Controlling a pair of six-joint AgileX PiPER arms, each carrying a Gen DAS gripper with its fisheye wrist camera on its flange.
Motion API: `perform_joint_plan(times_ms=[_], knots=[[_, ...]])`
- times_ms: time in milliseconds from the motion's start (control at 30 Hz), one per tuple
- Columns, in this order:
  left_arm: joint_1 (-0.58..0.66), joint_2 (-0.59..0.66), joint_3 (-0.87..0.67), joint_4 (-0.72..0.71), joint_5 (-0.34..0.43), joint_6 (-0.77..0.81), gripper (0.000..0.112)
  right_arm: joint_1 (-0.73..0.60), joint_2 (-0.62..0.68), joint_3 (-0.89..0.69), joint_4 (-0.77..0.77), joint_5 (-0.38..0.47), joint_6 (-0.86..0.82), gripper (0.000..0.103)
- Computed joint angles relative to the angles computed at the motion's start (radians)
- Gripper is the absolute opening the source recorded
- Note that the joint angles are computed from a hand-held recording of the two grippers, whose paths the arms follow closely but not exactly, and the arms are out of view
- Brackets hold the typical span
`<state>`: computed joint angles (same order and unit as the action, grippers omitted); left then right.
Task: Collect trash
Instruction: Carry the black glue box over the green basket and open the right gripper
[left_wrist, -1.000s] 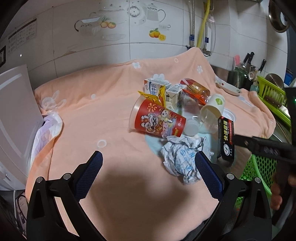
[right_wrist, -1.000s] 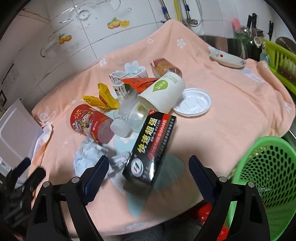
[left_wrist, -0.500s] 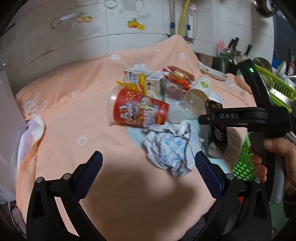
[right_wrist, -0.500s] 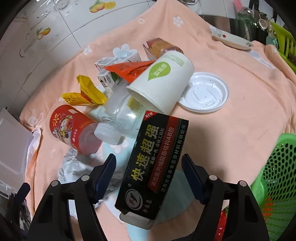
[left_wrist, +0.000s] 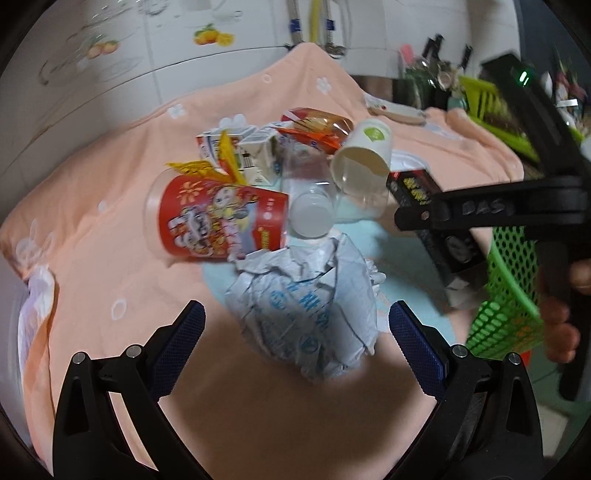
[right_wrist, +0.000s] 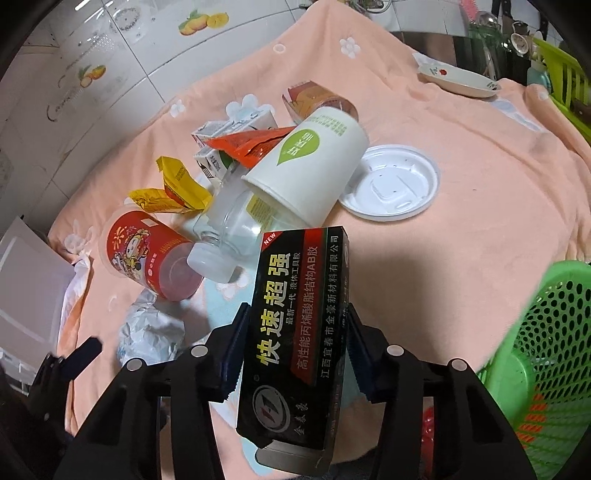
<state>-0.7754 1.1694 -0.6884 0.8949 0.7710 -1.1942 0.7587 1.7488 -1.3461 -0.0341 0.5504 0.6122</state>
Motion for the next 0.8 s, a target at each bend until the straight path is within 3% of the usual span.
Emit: perform_joint_plan(times_ms=[200,467,667,800], knots=[[0.058,0.053,-0.015,-0.035,-0.055,0.056,0.095,-0.011,-0.089,0.094,0.008,-0.036,-0.022,0.047],[0.084,0.062,-0.006,-0.068,-0.118,0.074,0.064,-0.05,-0.253,0.255,-0.02,-0.06,-0.021,0.047],[0.052,0.03,-0.002,-0.085,-0.115,0.055,0.051,-0.127,-0.384,0.394,-0.056,-0.062,0.005,0.047],[-0.001,0.012,-0.01,-0.076,-0.08,0.027,0.049,-0.233,-0.447,0.484,-0.003,-0.064,-0.063,0.047]])
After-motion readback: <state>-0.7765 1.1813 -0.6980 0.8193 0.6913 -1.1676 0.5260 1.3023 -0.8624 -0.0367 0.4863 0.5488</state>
